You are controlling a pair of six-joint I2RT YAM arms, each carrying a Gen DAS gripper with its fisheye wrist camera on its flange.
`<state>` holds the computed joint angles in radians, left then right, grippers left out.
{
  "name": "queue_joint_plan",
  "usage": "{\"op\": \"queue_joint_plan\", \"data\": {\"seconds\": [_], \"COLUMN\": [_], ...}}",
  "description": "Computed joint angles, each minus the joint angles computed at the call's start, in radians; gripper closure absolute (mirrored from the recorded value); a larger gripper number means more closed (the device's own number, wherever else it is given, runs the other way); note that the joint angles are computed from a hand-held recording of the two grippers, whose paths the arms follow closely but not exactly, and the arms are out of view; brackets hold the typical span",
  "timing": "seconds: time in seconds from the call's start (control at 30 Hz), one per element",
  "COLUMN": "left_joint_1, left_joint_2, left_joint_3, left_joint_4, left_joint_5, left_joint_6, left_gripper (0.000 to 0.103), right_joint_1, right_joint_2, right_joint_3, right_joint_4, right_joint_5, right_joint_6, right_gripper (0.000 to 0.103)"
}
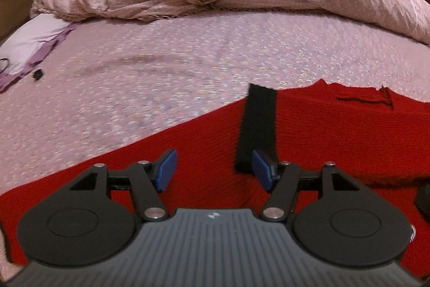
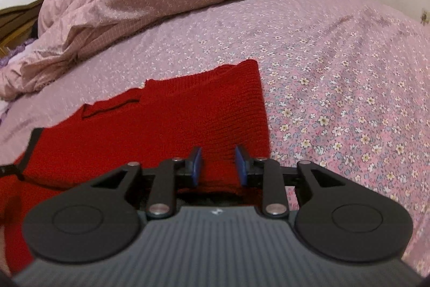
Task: Fold small clothes
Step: 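Move the left tool to the cuff of the other red sleeve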
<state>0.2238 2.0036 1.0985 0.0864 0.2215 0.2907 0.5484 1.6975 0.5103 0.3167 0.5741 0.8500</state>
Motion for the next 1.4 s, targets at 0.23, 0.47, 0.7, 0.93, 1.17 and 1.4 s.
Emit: {"op": "queue_joint_plan", "data": {"seconds": [0.23, 0.47, 0.7, 0.93, 1.17, 1.4], "left_joint_1": [0.142, 0.28, 0.384, 0.44, 0.458, 0.471], "left_joint_2": [-0.086, -0.134, -0.109, -0.033, 0.032, 0.066], "left_joint_3": [-0.038, -0.086, -0.089, -0.073, -0.041, -0.05], "left_joint_4": [-0.074, -0.12, -0.176, -0.158, -0.124, -0.022], "left_joint_5": [0.051, 0.099, 0.126, 0.149, 0.188, 0.224], "left_joint_6": [-0.046, -0.075, -0.171, -0.273, -0.348, -0.423], "left_gripper": [0.028, 0.025, 0.025, 0.024, 0.021, 0.021], "right_joint_1": [0.089, 0.174, 0.253, 0.295, 0.308, 0.291], "right_joint_2": [-0.096, -0.188, -0.247, -0.243, -0.205, -0.159], "right_joint_3": [-0.015, -0.011, 0.0, -0.006, -0.017, -0.02], "right_joint_4": [-0.074, -0.201, -0.32, -0.383, -0.402, -0.378], "right_joint_5": [0.052, 0.097, 0.135, 0.145, 0.113, 0.068], "right_joint_6": [0.054, 0.115, 0.185, 0.255, 0.326, 0.355], "right_gripper": [0.051, 0.051, 0.051, 0.051, 0.051, 0.051]}}
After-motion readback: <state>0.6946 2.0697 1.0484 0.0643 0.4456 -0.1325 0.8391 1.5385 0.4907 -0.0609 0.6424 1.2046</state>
